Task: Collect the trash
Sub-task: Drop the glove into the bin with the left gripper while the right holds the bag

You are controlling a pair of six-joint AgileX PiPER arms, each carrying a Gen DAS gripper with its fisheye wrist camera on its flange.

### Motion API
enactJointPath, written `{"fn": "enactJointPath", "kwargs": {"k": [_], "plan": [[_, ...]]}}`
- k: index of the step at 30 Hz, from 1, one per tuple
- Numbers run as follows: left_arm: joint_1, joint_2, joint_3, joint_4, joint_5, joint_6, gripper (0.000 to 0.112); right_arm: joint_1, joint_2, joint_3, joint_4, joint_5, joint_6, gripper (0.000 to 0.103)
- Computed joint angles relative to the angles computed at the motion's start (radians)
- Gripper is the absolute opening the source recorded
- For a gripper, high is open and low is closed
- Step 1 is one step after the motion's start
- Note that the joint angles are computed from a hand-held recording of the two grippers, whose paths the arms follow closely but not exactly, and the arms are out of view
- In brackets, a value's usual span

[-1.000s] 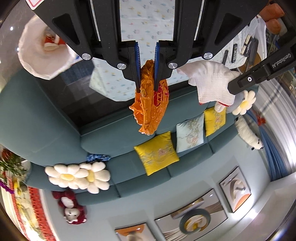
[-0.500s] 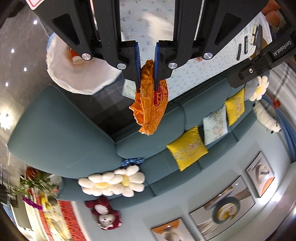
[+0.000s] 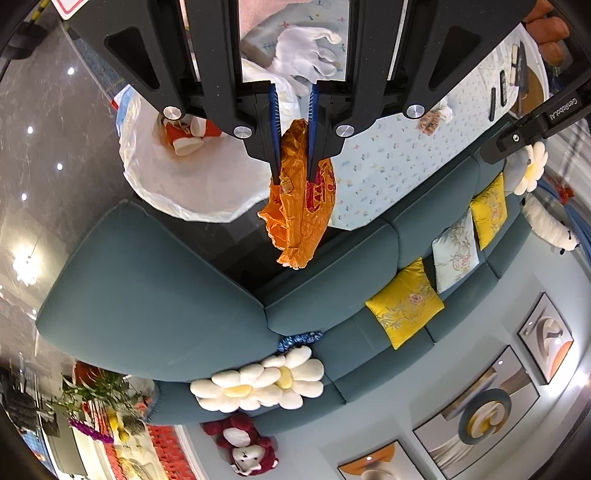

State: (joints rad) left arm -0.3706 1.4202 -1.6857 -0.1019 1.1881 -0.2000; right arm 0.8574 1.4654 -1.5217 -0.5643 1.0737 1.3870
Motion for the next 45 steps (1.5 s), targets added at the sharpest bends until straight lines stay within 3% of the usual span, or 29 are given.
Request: {"fn": "enactJointPath", "kwargs": {"k": [8, 9, 10, 12, 17, 25, 27, 29, 31, 38, 45], "plan": [[0.147, -0.010, 0.153, -0.260, -0.006, 0.183, 0.008, -0.002, -0.004, 0.073, 0.013, -0.034, 0.038, 0.011], [0.149, -0.005, 0.170, -0.265, -0.005, 0.180, 0.021, 0.003, -0.003, 0.081, 0.011, -0.035, 0.045, 0.011], [0.158, 0.000, 0.190, -0.276, -0.002, 0.181, 0.041, 0.005, -0.001, 0.088, 0.013, -0.037, 0.051, 0.011], [0.184, 0.001, 0.276, -0.312, -0.018, 0.177, 0.051, 0.006, 0.005, 0.106, 0.021, -0.045, 0.065, 0.011], [0.195, 0.069, 0.451, -0.348, -0.048, 0.135, 0.051, 0.023, 0.020, 0.165, 0.038, -0.060, 0.108, 0.011], [0.161, 0.184, 0.570, -0.376, -0.076, 0.058, 0.051, 0.011, 0.005, 0.285, 0.077, -0.144, 0.168, 0.011], [0.147, 0.200, 0.592, -0.383, -0.094, 0.042, 0.051, 0.005, 0.006, 0.295, 0.085, -0.157, 0.170, 0.011], [0.131, 0.203, 0.596, -0.381, -0.105, 0.024, 0.041, -0.001, 0.007, 0.305, 0.093, -0.170, 0.166, 0.011], [0.124, 0.204, 0.595, -0.386, -0.102, 0.029, 0.004, -0.005, 0.007, 0.312, 0.098, -0.180, 0.163, 0.011], [0.116, 0.133, 0.510, -0.341, -0.063, 0.016, 0.004, -0.011, -0.007, 0.309, 0.100, -0.176, 0.154, 0.011], [0.063, 0.086, 0.267, -0.313, 0.016, -0.005, 0.004, -0.005, -0.022, 0.264, 0.058, -0.113, 0.148, 0.011]]}}
